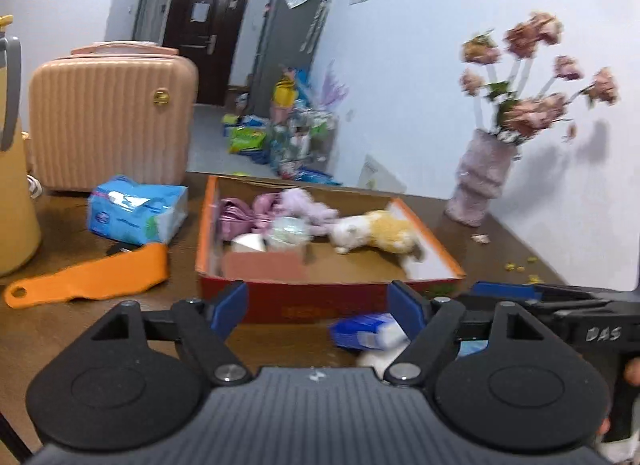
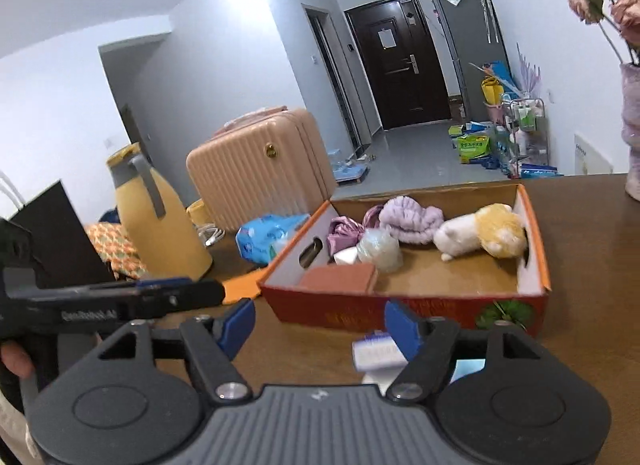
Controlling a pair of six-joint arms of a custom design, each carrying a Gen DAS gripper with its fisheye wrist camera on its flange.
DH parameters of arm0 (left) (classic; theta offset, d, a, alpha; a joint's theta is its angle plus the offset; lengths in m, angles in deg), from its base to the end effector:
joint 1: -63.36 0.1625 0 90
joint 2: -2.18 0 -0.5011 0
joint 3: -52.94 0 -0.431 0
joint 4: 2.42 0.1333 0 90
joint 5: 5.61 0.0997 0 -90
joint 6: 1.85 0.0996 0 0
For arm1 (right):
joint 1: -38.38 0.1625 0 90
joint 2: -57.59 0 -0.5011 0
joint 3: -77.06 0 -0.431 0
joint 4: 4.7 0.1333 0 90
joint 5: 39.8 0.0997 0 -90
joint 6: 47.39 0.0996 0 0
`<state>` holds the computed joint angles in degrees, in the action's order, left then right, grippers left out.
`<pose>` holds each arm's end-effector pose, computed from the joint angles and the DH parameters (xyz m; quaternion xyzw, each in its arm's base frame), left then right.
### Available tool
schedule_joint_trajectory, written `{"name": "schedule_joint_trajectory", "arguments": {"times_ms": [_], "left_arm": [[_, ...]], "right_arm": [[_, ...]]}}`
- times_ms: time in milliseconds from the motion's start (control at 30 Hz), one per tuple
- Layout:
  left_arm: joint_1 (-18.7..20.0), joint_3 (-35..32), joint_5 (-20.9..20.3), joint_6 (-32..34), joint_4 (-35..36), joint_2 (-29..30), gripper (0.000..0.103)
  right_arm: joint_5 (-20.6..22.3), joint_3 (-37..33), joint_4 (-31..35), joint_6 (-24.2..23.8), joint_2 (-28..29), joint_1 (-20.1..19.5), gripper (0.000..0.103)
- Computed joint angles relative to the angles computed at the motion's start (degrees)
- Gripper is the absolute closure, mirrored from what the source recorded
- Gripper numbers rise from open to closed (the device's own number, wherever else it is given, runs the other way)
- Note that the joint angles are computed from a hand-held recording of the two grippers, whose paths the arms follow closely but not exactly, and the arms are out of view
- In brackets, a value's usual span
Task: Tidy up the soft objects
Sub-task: 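Withdraw both tools from the box back toward the pile, then grasp the lilac knit cloth with both tools together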
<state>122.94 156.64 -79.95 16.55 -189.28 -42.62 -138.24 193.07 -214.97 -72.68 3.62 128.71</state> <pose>-0.2243 -0.6984 0.1323 0.3468 0.8714 -0.3339 0.0944 0.1223 -0.6324 0.2199 0.1583 -0.8575 0.4599 0.1676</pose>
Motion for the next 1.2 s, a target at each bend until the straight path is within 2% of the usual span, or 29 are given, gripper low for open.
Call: {"name": "schedule_joint_trajectory", "arguments": {"times_ms": [67, 233, 333, 467, 667, 900, 1067, 1200], "left_arm": [[-0.27, 2.48, -0.73, 0.31, -1.53, -1.10, 0.024], [-1.71, 9.02, 0.79, 1.09, -7.42, -3.55, 0.024], [-2.17, 13.53, 1.19, 0.28, -11.22, -5.24, 0.023], [-3.33, 20.59, 3.68, 0.32, -16.90, -7.37, 0.022], [-4.64, 29.39, 5.88, -0.87, -20.86, -9.63, 0.022], [-6.07, 31.78, 8.07, -1.33, -22.02, -8.27, 0.022], [-6.35, 30.20, 8.29, -0.92, -21.33, -6.59, 0.022], [-5.59, 27.52, 8.28, -0.94, -19.16, -4.99, 0.022]], "right_arm": [[0.32, 2.90, -3.14, -1.12, -0.85, 0.21, 0.032], [1.21, 9.61, -11.15, -2.42, -2.03, 0.13, 0.032], [0.69, 13.24, -15.07, -3.35, -2.41, 0.15, 0.032], [-0.79, 17.93, -21.15, -4.72, -2.07, 0.13, 0.031], [0.22, 25.60, -30.50, -3.74, 0.01, -1.66, 0.029], [3.71, 29.84, -38.92, 0.08, 4.17, -6.00, 0.029], [3.06, 29.37, -40.50, 0.62, 4.83, -7.85, 0.029], [3.02, 26.56, -37.41, 1.26, 4.37, -8.76, 0.029]]}}
